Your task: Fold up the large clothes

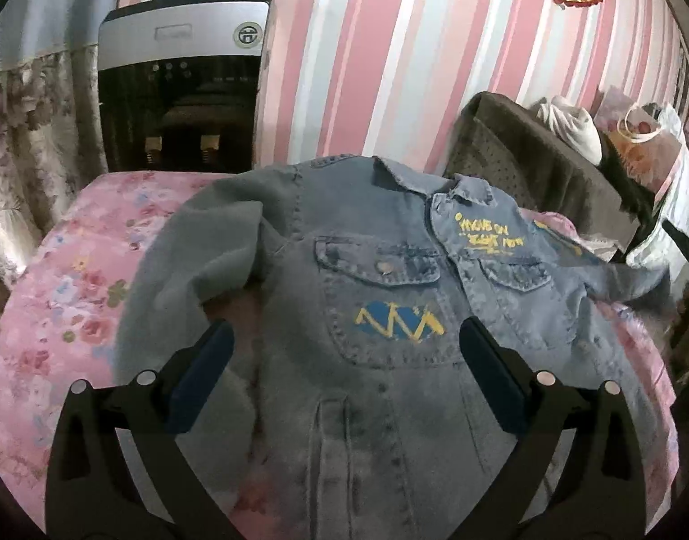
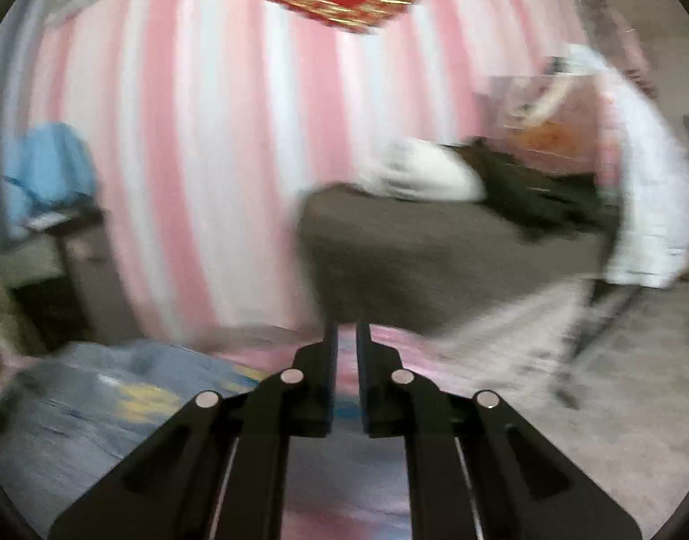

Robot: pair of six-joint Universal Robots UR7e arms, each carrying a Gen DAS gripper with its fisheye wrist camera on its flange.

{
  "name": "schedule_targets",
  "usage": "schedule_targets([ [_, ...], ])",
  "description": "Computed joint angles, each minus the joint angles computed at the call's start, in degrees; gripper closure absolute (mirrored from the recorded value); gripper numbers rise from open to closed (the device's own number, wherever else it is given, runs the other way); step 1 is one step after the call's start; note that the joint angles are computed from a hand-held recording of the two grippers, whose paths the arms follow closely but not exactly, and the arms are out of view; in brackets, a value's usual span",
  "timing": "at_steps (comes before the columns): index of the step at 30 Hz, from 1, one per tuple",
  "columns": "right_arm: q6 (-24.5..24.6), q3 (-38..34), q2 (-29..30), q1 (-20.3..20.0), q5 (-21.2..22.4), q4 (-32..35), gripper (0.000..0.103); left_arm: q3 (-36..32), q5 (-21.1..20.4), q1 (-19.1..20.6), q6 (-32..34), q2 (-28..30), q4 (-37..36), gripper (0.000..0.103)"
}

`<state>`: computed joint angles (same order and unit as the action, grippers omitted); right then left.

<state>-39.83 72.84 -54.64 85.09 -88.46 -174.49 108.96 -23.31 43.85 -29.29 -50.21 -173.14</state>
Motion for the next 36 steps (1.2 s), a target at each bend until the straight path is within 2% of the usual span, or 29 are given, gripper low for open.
schedule_targets([
  [2,-0.75,-0.70,1.90,2.04,2.08,2.12,0.096,-1.15,-0.75,0.41,1.74,0.79,-1.35,0.004],
  [4,-0.78,-0.88,3.77,4.46,1.30,4.22,0.095,-2.17,-1.16,0.73,2.02,1.29,-0.91,0.004],
  [5,-0.36,-0.56,4.03,4.86,1.72,5.31,0.092,-2.43,-1.27,0.72,2.51,1.51,-1.20,0.004],
  [6,-1.09,0.71,4.13,5.34,0.96,4.85,0.082,-2.41,-1.09,0.60,2.67,1.60,-1.13,0.004],
  [7,-2.48,1.89,4.15,5.57,-0.64,3.30,0.041,-2.31,-0.96,0.46,3.00,1.56,-0.79,0.004],
  [8,-4.27,3.24,3.91,5.32,-1.51,1.71,0.014,-2.11,-0.90,0.37,3.39,1.41,-0.72,0.004],
  [11,-9.27,7.58,2.22,3.82,-5.83,-4.33,0.014,-0.23,0.07,0.05,3.59,0.87,-0.97,0.003],
  [13,-10.20,10.39,-0.46,1.70,-9.02,-8.11,0.013,1.43,-0.31,0.08,3.33,0.31,-3.12,0.003],
  [14,-9.12,11.21,-1.77,0.46,-10.87,-9.62,0.013,2.57,-0.42,0.14,2.81,-0.09,-4.53,0.003],
  [15,-5.64,12.08,-3.63,-1.03,-12.90,-9.90,0.013,3.20,-0.45,0.17,2.34,-0.39,-5.14,0.003],
  [17,3.29,13.61,-7.39,-3.99,-12.54,-6.80,0.013,4.73,-0.80,0.19,1.25,-1.12,-7.06,0.003],
  [18,5.94,14.16,-8.42,-4.80,-12.70,-5.90,0.013,5.41,-0.92,0.11,0.68,-1.45,-8.00,0.003],
  [19,7.64,15.14,-9.61,-5.58,-12.83,-5.56,0.013,5.78,-0.91,-0.04,0.49,-1.62,-8.53,0.003],
  [22,8.22,17.33,-11.37,-6.78,-11.85,-4.28,0.013,5.93,0.19,-0.71,0.73,-1.59,-8.27,0.003],
  [26,10.60,16.04,-11.12,-7.56,-7.70,0.68,0.013,5.54,0.79,-1.76,0.88,-1.37,-7.01,0.003],
  [29,12.10,13.17,-8.98,-7.19,-6.83,2.18,0.013,5.58,1.15,-2.43,0.34,-1.63,-5.63,0.003],
  [34,15.08,4.43,-2.94,-5.61,-14.38,5.27,0.014,5.51,2.70,-2.82,0.03,-1.90,-4.26,0.003],
  [36,15.48,2.36,-1.35,-5.40,-15.40,4.67,0.017,5.26,2.65,-2.52,-0.03,-1.94,-4.09,0.003],
])
